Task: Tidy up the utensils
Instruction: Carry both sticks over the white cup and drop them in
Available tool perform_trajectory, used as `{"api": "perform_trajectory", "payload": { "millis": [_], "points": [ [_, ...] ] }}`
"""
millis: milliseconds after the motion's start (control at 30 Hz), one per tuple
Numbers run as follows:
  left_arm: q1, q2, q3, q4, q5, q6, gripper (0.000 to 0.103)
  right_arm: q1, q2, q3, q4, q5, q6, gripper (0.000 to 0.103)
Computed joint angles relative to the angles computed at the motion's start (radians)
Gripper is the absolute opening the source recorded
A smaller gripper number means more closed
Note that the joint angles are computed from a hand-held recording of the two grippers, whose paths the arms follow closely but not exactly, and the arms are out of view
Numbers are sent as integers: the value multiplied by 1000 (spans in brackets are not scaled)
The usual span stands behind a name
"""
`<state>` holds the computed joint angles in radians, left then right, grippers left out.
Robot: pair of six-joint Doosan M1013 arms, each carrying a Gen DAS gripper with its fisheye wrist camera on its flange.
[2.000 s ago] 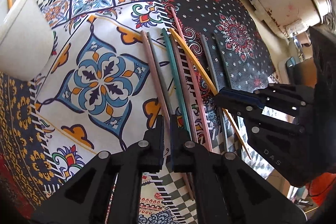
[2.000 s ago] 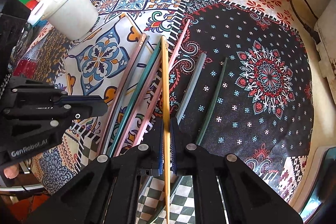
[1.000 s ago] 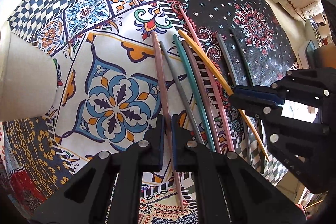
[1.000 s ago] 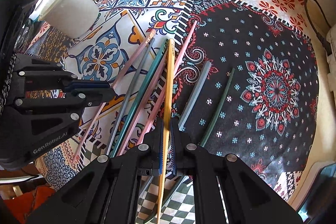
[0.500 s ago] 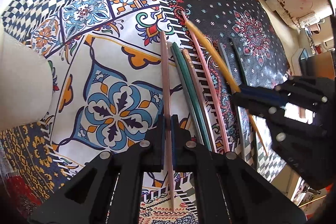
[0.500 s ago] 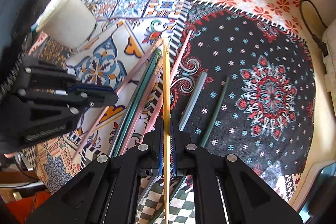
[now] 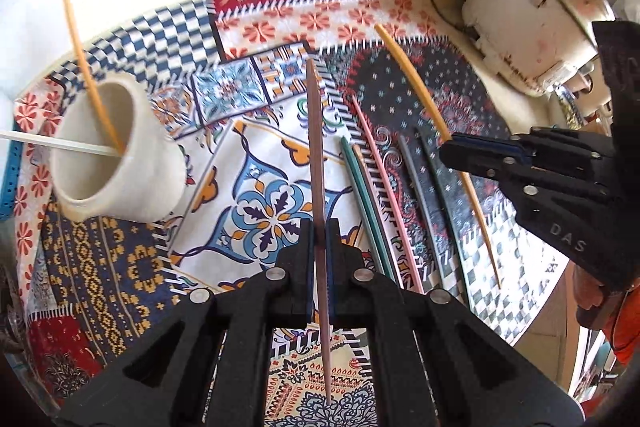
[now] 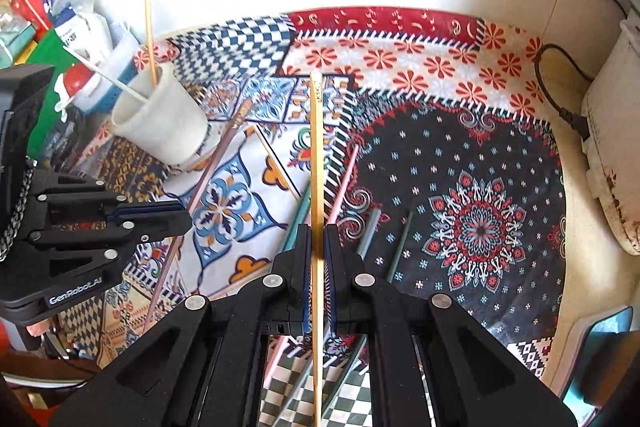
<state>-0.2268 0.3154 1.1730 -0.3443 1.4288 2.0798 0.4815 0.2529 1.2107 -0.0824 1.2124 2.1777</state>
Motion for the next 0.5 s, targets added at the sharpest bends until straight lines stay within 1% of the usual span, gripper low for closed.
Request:
{"api": "perform_trajectory", "payload": {
  "millis": [100, 200, 300, 500],
  "points": [
    [17, -21, 5, -24, -35, -2, 4, 8, 1, -14, -11, -17, 4, 6],
    [44, -56, 22, -48, -68, 10, 4, 13, 9, -39, -14, -32, 0, 6],
    [67, -73, 21, -69, -100, 12, 4, 26, 21, -73, -37, -40, -7, 6],
    [107, -86, 2, -100, -163, -11, 4, 38, 57, -155, -58, -71, -33, 6]
  ]
}}
